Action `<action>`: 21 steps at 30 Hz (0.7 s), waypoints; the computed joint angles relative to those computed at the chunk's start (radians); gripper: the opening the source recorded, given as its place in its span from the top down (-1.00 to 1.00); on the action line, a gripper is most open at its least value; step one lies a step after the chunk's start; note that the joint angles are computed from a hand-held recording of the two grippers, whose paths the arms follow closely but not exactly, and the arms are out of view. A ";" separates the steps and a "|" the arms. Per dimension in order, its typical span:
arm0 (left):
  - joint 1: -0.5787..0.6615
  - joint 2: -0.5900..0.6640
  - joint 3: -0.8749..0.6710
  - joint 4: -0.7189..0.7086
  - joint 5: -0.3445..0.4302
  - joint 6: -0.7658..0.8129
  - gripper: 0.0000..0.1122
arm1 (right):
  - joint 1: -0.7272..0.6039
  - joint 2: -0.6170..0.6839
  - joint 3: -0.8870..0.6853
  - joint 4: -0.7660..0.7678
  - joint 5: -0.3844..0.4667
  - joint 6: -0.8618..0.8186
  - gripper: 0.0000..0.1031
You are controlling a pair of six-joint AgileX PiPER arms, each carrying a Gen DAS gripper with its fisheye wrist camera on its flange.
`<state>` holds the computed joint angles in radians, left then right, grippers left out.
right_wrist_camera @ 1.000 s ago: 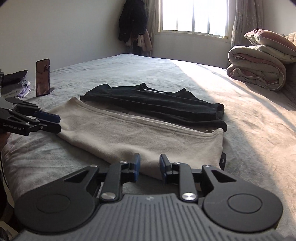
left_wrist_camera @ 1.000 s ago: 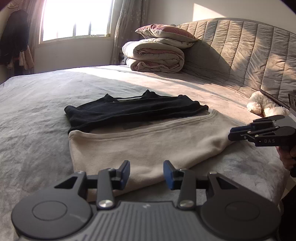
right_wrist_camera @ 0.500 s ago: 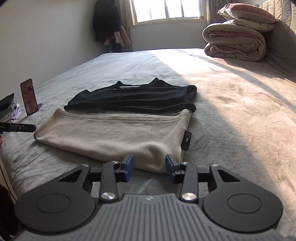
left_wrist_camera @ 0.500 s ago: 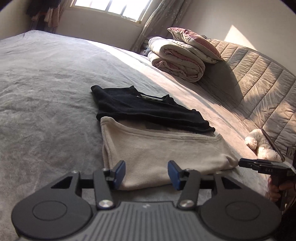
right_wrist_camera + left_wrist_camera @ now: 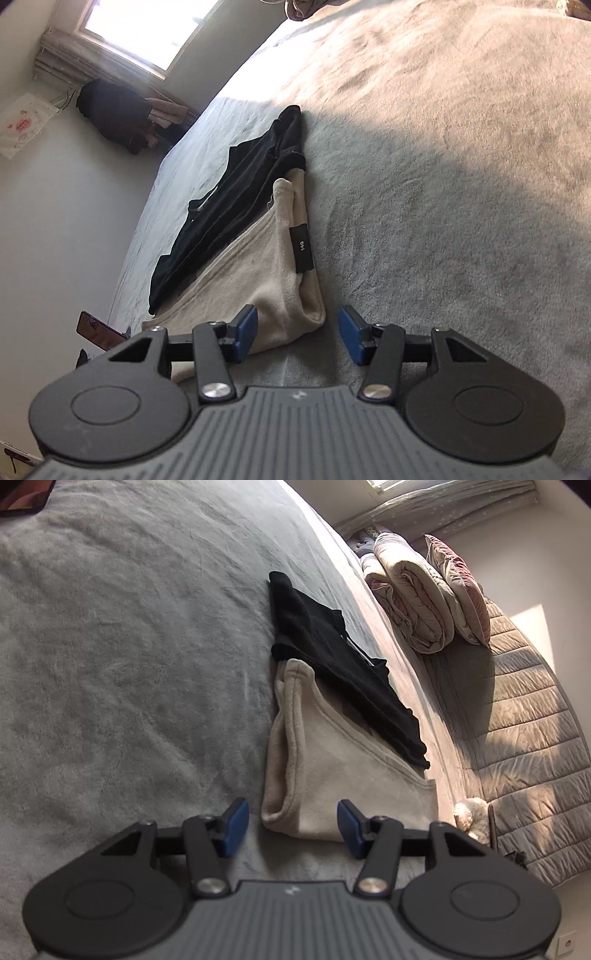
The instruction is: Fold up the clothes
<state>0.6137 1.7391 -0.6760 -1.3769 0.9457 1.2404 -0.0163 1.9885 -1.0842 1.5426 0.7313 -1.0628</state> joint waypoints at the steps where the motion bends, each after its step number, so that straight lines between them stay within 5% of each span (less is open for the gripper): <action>1: 0.007 0.041 -0.025 0.000 0.035 -0.011 0.03 | -0.006 0.017 -0.016 0.001 0.024 0.017 -0.04; 5: 0.018 0.174 -0.100 -0.016 0.147 -0.013 0.16 | -0.030 0.084 -0.090 -0.020 0.115 0.072 -0.03; 15: -0.075 0.239 -0.233 0.086 0.213 -0.058 0.28 | -0.042 0.227 -0.268 -0.103 0.307 0.162 0.37; 18: -0.075 0.260 -0.264 0.120 0.230 -0.115 0.69 | -0.043 0.246 -0.292 -0.104 0.343 0.198 0.47; 21: -0.053 0.283 -0.249 0.084 0.265 -0.117 0.73 | -0.046 0.247 -0.296 -0.095 0.359 0.226 0.60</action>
<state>0.5603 2.0216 -0.9247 -1.2924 1.2109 1.1232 -0.0627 2.2358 -1.3797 1.4475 1.0907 -0.8369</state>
